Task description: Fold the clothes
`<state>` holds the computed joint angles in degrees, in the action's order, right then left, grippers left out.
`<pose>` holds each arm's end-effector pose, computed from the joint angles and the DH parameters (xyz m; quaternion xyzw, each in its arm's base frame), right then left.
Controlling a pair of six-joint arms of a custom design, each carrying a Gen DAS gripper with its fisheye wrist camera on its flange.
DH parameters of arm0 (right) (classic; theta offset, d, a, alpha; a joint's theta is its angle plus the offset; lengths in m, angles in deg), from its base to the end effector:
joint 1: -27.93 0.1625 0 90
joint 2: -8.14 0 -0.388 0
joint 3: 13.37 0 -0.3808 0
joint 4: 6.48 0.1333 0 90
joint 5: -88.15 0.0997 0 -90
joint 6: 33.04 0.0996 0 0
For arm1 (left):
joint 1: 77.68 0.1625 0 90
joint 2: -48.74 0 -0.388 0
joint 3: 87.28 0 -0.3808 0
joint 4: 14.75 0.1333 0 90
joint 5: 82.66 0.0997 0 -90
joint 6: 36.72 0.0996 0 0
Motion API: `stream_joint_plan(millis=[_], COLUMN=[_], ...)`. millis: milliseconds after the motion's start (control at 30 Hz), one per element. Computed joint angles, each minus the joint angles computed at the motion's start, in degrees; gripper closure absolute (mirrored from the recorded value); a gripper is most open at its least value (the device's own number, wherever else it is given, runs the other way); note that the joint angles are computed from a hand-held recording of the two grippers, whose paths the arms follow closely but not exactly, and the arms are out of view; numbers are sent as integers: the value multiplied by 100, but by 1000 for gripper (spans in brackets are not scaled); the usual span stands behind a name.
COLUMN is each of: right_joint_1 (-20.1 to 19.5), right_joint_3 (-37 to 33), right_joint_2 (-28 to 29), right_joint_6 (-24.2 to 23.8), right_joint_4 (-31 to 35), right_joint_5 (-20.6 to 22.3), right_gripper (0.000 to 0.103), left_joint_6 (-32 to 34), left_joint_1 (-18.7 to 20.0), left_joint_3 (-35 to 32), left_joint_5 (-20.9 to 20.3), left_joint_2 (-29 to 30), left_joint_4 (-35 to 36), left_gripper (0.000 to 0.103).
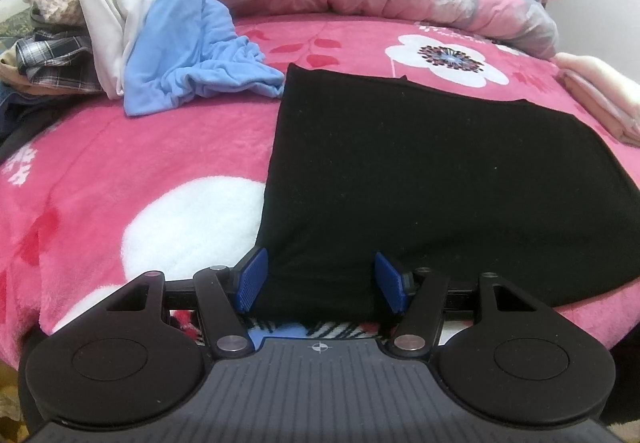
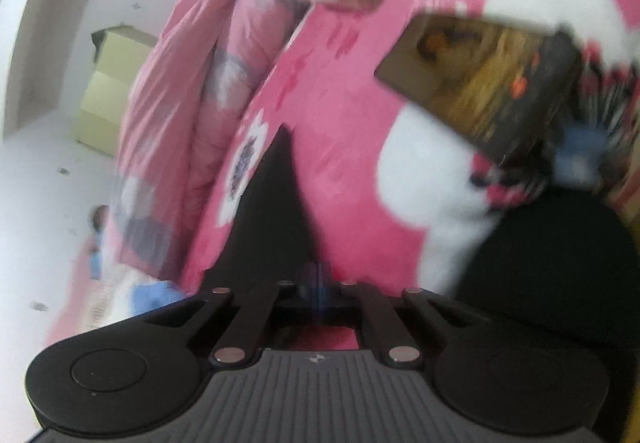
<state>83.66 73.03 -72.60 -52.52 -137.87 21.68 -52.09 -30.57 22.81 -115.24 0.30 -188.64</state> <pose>-0.1811 -0.5732 0.4920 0.0579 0.9321 -0.3556 0.0373 -0.2157 -0.5514 0.1058 0.1147 0.8579 -0.3772 0.3294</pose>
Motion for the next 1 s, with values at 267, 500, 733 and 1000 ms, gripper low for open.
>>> stream_joint_plan(millis=[267,500,733,1000], right_joint_1=[53,479,821,790], right_joint_3=[254,361,390,948], right_joint_2=[-172,-275,-114,-371], right_joint_6=[-314,-1819,-2549,-2916], right_joint_4=[-506,-364,-50,-525], right_joint_5=[-240,-209,-413,-914], right_gripper=[102,102,102,102], left_joint_6=[99,-648,-265,175], left_joint_1=[-2,-242,-374,-62], left_joint_3=[137,699,836,602], left_joint_5=[-156,583,642,-617], left_joint_2=[-140,-751,-798,-511], left_joint_4=[-194,-64,-961,-644], left_gripper=[44,44,44,44])
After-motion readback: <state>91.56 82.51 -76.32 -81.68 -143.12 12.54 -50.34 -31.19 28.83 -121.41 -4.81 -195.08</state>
